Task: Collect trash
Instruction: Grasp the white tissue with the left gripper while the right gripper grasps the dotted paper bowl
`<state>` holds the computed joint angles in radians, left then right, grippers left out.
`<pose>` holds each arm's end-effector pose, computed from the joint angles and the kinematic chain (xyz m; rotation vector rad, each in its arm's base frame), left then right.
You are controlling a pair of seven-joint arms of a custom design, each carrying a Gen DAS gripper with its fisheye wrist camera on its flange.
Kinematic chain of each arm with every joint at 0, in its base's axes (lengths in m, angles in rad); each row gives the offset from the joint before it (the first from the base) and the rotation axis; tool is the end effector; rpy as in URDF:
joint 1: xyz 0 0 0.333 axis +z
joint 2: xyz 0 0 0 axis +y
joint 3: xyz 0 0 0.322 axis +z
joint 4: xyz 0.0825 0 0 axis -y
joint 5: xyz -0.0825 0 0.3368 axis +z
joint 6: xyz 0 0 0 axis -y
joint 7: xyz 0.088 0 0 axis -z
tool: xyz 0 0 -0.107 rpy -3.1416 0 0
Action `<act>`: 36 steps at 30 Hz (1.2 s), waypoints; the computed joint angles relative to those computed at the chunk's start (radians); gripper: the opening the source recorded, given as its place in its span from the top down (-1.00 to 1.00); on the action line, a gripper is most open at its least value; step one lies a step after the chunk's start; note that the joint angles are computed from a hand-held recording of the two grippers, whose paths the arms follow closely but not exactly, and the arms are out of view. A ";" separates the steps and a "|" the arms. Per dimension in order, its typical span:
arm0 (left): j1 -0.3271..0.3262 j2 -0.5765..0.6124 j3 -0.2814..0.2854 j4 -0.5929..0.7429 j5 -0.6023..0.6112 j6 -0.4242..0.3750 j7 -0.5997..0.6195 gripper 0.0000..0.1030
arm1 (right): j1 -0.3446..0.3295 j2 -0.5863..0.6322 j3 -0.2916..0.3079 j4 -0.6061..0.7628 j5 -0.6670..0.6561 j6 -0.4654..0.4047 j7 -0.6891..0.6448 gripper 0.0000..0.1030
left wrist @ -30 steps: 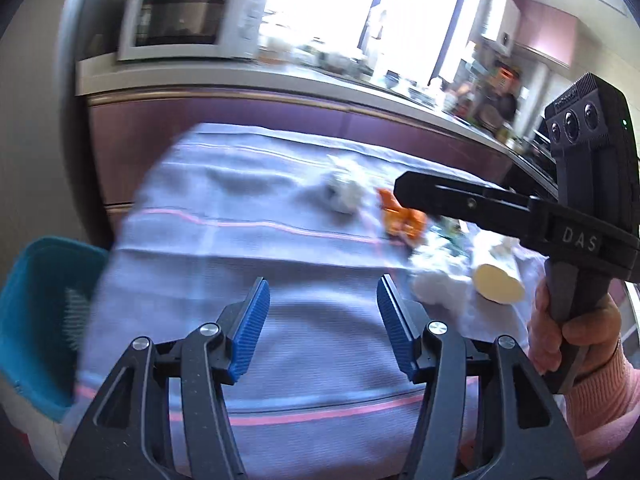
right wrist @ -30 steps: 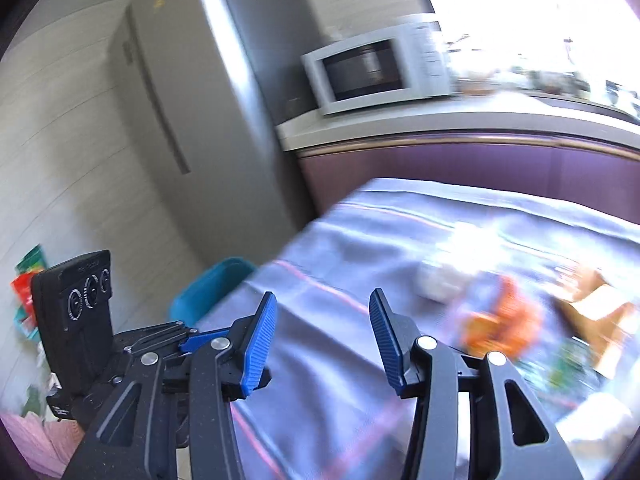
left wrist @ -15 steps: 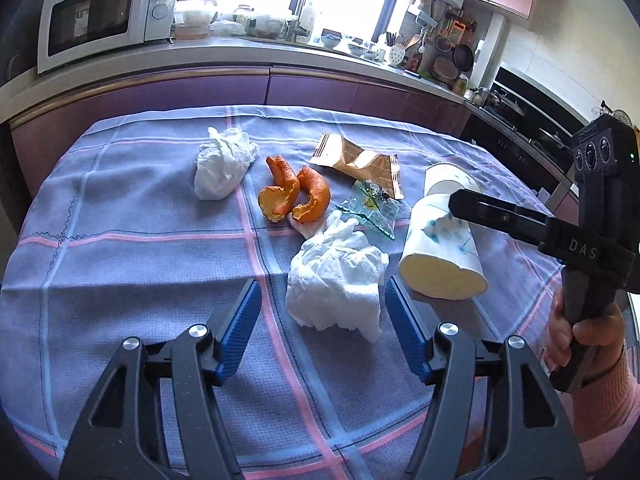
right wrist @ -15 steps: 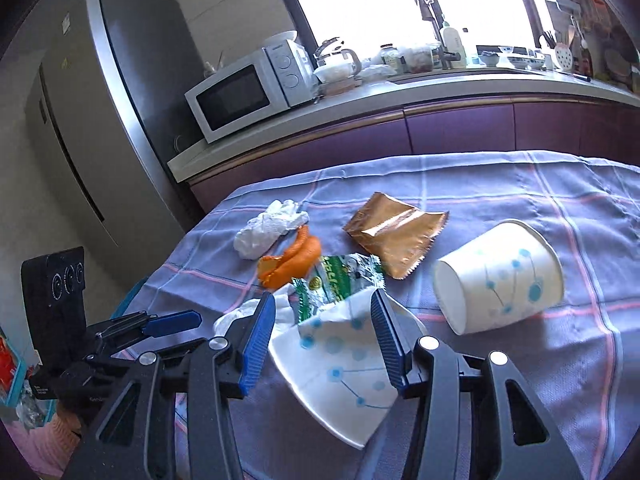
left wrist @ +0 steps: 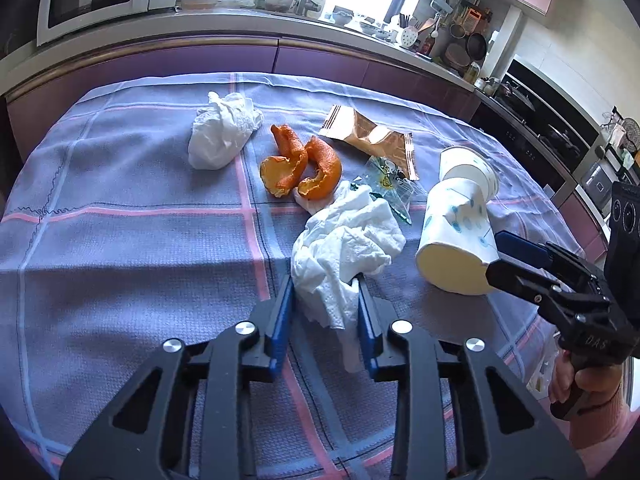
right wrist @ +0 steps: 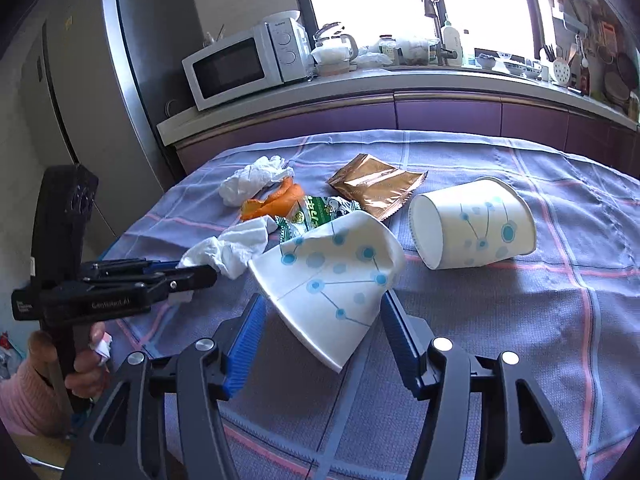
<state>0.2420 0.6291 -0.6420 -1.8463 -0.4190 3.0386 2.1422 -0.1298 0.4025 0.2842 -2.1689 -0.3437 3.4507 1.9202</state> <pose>0.6379 -0.1617 0.3380 -1.6052 2.2778 -1.1132 0.5758 0.1130 0.3665 -1.7075 1.5316 -0.5178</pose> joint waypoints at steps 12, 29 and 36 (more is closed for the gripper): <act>0.106 -0.013 -0.095 -0.050 -0.053 0.032 0.038 0.77 | 0.232 -0.010 -0.202 -0.020 0.220 0.019 -0.139 0.30; 0.428 -0.049 -0.361 -0.252 0.038 0.197 -0.005 0.78 | -0.021 -0.011 0.007 -0.008 -0.089 0.102 0.106 0.87; 0.571 -0.076 -0.446 -0.343 0.110 0.267 -0.077 0.78 | -0.182 0.090 0.209 0.139 -0.364 0.047 0.260 0.87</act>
<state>0.8131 0.5530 -1.0878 -2.1889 -0.3093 3.3060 2.0648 -0.3120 0.4929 0.4935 -2.0294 -0.7082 3.4979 2.1802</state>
